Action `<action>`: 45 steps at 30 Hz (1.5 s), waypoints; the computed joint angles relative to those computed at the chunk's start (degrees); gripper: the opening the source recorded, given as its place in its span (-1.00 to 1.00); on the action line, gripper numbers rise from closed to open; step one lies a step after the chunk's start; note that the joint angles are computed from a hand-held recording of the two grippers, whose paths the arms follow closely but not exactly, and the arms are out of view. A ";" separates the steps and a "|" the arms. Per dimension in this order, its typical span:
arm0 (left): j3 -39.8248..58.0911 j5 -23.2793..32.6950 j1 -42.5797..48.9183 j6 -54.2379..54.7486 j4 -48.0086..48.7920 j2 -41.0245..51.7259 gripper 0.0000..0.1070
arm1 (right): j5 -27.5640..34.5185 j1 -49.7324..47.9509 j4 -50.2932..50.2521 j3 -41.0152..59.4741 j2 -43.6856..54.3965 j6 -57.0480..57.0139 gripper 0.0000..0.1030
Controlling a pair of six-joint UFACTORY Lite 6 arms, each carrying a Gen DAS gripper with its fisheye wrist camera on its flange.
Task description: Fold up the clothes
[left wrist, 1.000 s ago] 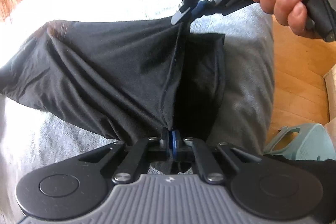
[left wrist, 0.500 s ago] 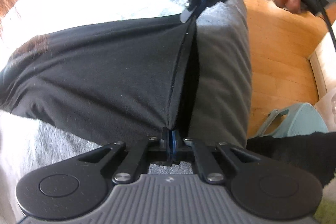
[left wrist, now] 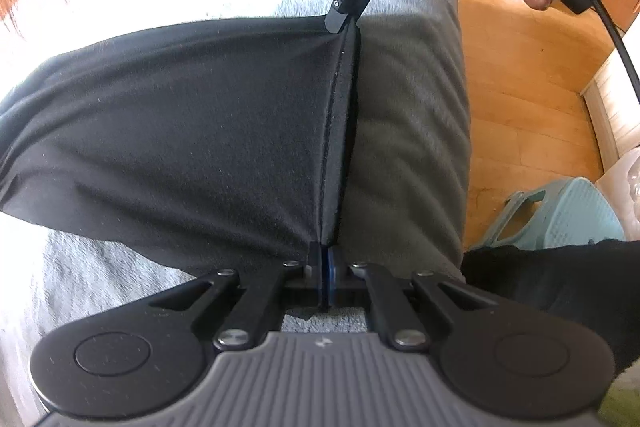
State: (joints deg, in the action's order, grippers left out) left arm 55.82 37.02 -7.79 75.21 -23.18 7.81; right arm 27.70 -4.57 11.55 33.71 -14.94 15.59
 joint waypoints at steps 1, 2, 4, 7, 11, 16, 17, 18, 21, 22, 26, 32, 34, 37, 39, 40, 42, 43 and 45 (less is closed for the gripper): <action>0.88 1.68 0.08 -2.10 1.32 0.88 -0.90 | -0.36 0.29 -0.52 -0.32 0.30 0.31 -0.84; 1.84 3.60 0.31 -4.19 2.41 1.68 -0.82 | -0.64 0.36 -0.65 -0.59 0.53 0.26 -0.82; 3.46 8.46 2.54 -6.27 2.12 1.98 -0.70 | 0.11 -1.43 1.93 -0.67 0.12 -2.90 -0.59; 6.01 14.35 7.14 -8.43 1.27 1.92 -0.57 | 2.84 -3.30 -0.59 -1.07 -3.13 -1.12 -0.27; 14.88 19.96 13.30 -16.10 0.09 7.00 -0.53 | 6.57 -5.76 -0.54 -1.80 -8.33 -2.49 -0.21; 32.80 30.40 18.79 -33.35 -6.27 24.21 -0.38 | 6.55 -8.89 8.55 -1.15 -8.12 -11.81 -0.12; 35.26 31.73 19.00 -35.58 -7.20 27.13 -0.38 | 6.25 -9.27 10.62 -0.76 -7.33 -13.83 -0.12; 37.02 32.52 18.93 -36.68 -7.74 29.33 -0.38 | 5.70 -9.23 12.24 -0.02 -5.74 -15.72 -0.10; 36.08 29.78 16.99 -37.58 -5.41 29.93 -0.49 | 4.83 -9.24 18.13 2.22 -1.07 -23.29 -0.05; 34.68 28.45 16.35 -37.52 -4.49 29.12 -0.52 | 4.72 -9.31 20.10 3.22 1.60 -25.98 -0.03; 30.16 26.50 16.59 -36.61 -5.05 24.91 -0.96 | 5.54 -8.07 18.72 5.54 7.28 -27.39 -0.40; 34.51 29.88 16.38 -39.88 -1.31 26.67 -0.96 | 6.41 -6.00 11.53 6.44 8.10 -21.63 -0.60; 36.31 30.28 16.21 -41.46 -0.91 28.20 -0.96 | 7.51 -5.43 10.13 8.31 9.78 -20.41 -0.59; 39.52 32.90 16.98 -42.67 -0.90 29.85 -0.93 | 11.14 -5.13 7.94 12.62 12.22 -18.74 -0.52; 42.95 36.06 18.18 -43.98 -0.93 31.12 -0.82 | 13.48 -4.82 5.80 15.99 12.80 -17.23 -0.51; 44.64 37.21 18.99 -44.52 -1.08 31.49 -0.77 | 14.10 -4.73 5.55 17.89 12.90 -17.51 -0.51; 48.54 38.33 20.49 -45.74 -1.04 32.31 -0.62 | 14.25 -4.56 7.04 22.72 14.49 -20.06 -0.47; 51.01 38.73 21.27 -46.85 -0.79 33.24 -0.57 | 13.60 -4.21 8.12 25.84 16.60 -21.48 -0.44; 56.86 39.91 22.04 -49.24 0.27 36.36 -0.42 | 12.14 -3.66 11.90 33.33 23.21 -25.72 -0.43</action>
